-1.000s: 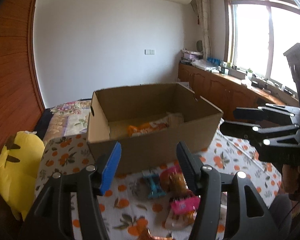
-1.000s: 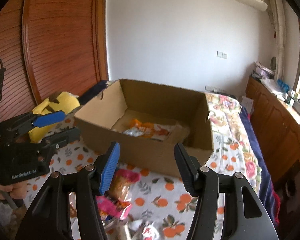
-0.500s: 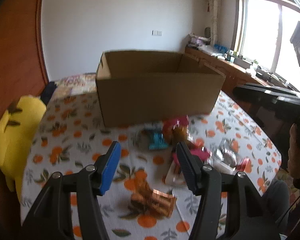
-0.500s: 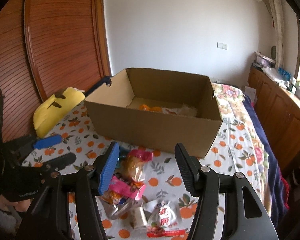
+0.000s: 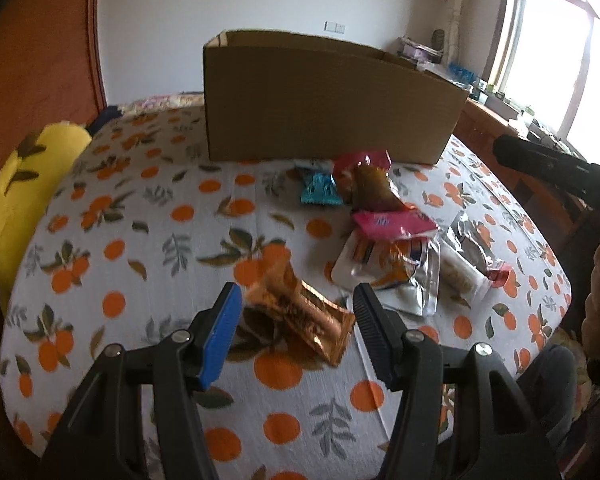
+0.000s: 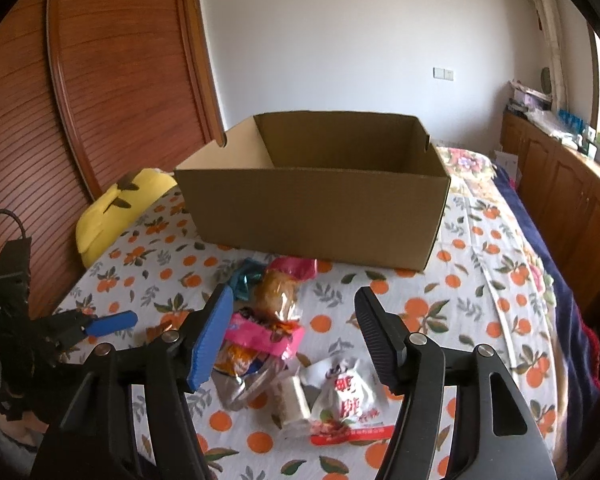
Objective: Organize snacks
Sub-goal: 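Move both open tools back down toward the remaining snacks, then grasp the brown wafer bar with left tool while right tool grasps red-wrapped bread roll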
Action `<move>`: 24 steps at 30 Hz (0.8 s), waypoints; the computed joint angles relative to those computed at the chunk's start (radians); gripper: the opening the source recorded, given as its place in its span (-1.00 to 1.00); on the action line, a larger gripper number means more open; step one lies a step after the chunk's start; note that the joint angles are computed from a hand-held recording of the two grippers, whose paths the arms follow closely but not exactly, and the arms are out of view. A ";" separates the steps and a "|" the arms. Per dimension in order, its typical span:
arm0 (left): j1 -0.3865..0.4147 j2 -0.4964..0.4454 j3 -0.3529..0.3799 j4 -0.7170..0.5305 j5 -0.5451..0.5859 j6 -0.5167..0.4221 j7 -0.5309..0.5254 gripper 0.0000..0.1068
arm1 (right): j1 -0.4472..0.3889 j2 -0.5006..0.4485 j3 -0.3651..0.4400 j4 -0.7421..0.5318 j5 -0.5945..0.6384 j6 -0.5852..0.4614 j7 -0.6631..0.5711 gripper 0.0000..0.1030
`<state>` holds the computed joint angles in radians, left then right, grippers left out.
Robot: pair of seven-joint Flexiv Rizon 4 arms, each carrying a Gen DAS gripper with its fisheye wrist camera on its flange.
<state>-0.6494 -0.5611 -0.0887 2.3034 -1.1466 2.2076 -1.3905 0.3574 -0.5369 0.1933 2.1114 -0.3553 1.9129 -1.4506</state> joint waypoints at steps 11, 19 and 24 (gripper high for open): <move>0.052 -0.003 0.017 0.017 0.183 -0.059 -0.198 0.02 | -0.029 -0.025 0.028 0.010 -0.015 0.004 0.006 0.27; 0.007 -0.031 0.079 -0.032 0.162 -0.100 -0.176 -0.10 | -0.052 -0.043 0.037 0.003 -0.028 -0.005 0.023 0.28; -0.054 -0.045 0.115 -0.058 0.071 -0.121 -0.091 -0.10 | -0.063 -0.056 0.044 -0.008 -0.040 -0.016 0.030 0.28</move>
<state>-0.7036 -0.6058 0.0259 2.2454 -1.0757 2.0871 -1.4819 0.2947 -0.5926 0.2377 2.1033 -0.3953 1.8969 -1.4210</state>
